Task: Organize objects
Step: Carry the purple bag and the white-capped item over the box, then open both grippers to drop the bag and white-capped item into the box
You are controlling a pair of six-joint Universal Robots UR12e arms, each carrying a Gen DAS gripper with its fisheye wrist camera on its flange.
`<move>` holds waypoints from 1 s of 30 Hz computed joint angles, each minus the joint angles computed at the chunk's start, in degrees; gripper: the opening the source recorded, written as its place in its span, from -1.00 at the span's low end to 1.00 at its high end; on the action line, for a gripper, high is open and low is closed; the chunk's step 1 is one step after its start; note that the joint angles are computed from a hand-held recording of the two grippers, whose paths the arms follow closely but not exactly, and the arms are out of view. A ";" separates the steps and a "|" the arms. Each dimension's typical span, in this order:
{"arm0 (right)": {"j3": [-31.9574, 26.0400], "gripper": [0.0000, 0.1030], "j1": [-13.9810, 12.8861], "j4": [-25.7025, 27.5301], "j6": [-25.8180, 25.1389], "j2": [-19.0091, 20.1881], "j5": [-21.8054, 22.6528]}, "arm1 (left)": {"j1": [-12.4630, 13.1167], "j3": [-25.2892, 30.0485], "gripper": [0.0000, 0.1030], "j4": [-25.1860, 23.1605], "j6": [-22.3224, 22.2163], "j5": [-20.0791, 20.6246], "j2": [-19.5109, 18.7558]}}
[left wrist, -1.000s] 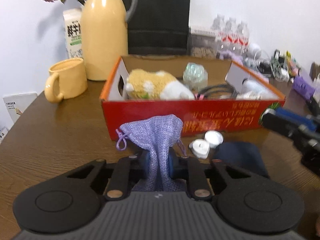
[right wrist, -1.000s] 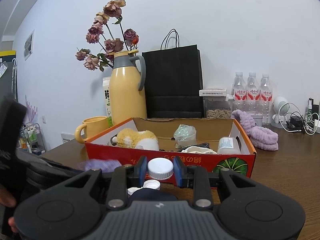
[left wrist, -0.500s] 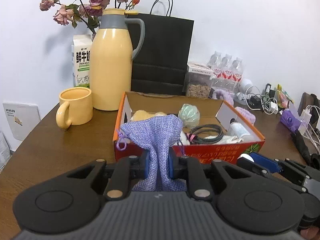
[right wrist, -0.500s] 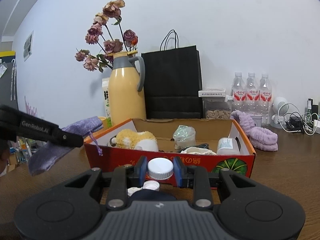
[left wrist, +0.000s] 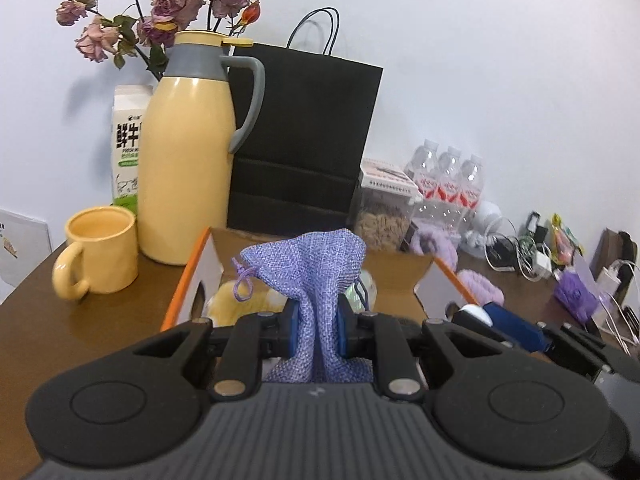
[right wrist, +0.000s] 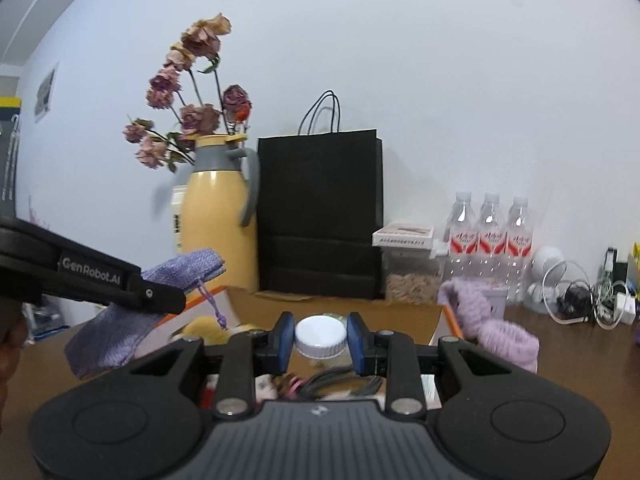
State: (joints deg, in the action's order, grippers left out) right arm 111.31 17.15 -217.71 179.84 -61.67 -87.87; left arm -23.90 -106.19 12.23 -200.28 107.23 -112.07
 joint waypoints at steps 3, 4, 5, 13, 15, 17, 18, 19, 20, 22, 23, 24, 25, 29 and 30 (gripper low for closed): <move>-2.50 -0.47 -0.11 1.58 0.57 1.72 -0.05 | -0.07 2.78 -0.65 0.40 0.56 1.74 -2.38; -3.17 -0.47 -0.12 2.20 0.56 2.18 -0.14 | -0.13 3.57 -0.65 0.84 1.06 2.50 -3.18; -3.73 -0.47 -0.17 2.86 0.43 2.58 -0.11 | -0.13 4.32 -0.65 1.29 1.50 3.07 -3.99; -5.96 -0.47 -0.44 7.05 -0.55 4.24 0.42 | 0.97 6.67 -0.65 -0.67 2.97 0.85 -6.80; -5.96 -0.47 -0.52 7.94 -0.70 4.17 0.92 | 0.99 6.50 -0.63 -0.74 3.06 1.00 -6.91; -5.68 -0.47 -0.50 8.16 -1.05 4.09 0.99 | 0.79 6.39 -0.42 -0.64 3.70 1.30 -7.06; -5.50 -0.47 -0.43 7.81 -1.14 4.09 0.68 | 0.57 6.38 -0.32 -0.49 4.28 1.89 -7.16; -5.31 -0.39 -0.36 7.47 -1.27 4.08 0.29 | 0.30 6.48 0.01 -0.23 4.67 2.72 -7.32; -5.14 -0.26 -0.30 7.30 -1.28 4.02 -0.10 | 0.07 6.42 0.35 0.70 5.12 3.54 -7.49; -4.97 0.39 -0.21 6.47 -0.69 4.06 -1.08 | -0.38 6.27 0.95 3.08 5.48 5.55 -7.82; -4.90 0.56 -0.11 5.71 -0.34 4.18 -1.82 | -0.56 6.16 1.00 4.69 5.33 6.58 -8.03; -4.90 0.80 -0.02 5.03 -0.21 4.30 -2.48 | -0.70 5.99 1.00 6.32 4.92 7.55 -8.23; -4.91 0.94 0.12 4.20 -0.29 4.48 -3.25 | -0.66 5.88 1.00 6.50 4.61 7.74 -8.13; -4.78 1.00 0.37 3.02 -1.02 4.65 -3.94 | -0.59 5.32 1.00 6.19 3.90 8.42 -7.64; -4.70 1.00 0.39 3.08 -1.29 4.61 -3.76 | -0.56 5.18 1.00 6.25 3.79 8.47 -7.54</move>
